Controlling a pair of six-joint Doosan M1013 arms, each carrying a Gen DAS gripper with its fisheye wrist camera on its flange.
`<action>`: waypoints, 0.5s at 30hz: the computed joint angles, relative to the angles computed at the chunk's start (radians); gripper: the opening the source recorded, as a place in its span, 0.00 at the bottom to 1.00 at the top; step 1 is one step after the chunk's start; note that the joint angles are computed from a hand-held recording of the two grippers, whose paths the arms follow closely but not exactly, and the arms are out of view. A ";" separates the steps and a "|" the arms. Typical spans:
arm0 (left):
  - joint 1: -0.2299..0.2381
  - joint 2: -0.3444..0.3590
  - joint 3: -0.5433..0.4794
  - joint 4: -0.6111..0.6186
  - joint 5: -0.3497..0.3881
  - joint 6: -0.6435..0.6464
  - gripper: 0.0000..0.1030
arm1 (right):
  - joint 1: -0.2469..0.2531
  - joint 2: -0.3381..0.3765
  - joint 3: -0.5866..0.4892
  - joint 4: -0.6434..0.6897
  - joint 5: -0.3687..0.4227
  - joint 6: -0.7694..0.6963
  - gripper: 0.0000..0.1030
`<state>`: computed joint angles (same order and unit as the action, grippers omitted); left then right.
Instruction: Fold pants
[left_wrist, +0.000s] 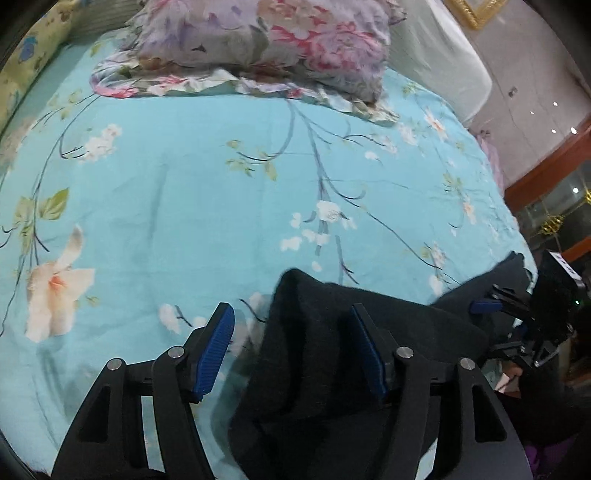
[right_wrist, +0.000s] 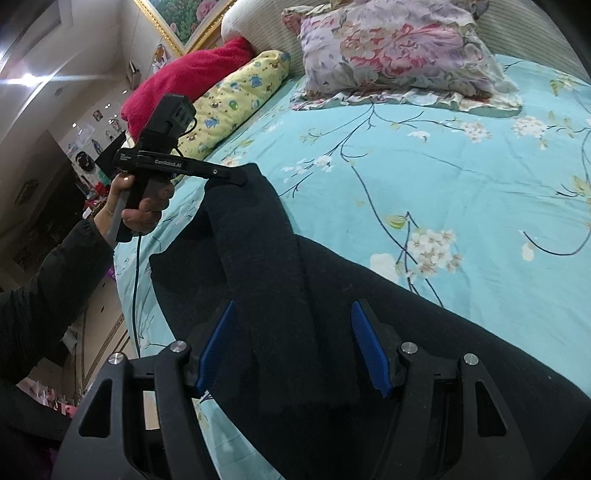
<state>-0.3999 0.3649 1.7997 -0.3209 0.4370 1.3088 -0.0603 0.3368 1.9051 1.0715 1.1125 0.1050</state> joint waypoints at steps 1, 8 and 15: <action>-0.002 -0.005 0.006 -0.029 -0.009 0.034 0.52 | 0.000 0.003 -0.003 -0.002 0.011 0.000 0.64; -0.063 -0.064 0.042 0.335 -0.071 -0.298 0.13 | 0.005 -0.010 0.013 0.023 0.019 -0.050 0.08; -0.136 -0.137 0.104 0.766 -0.102 -0.714 0.08 | -0.013 -0.069 0.066 0.072 0.031 -0.155 0.06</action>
<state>-0.5361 0.2278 1.9041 0.4455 0.3346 0.5944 -0.0732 0.2674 1.9716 1.1433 1.1431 -0.0495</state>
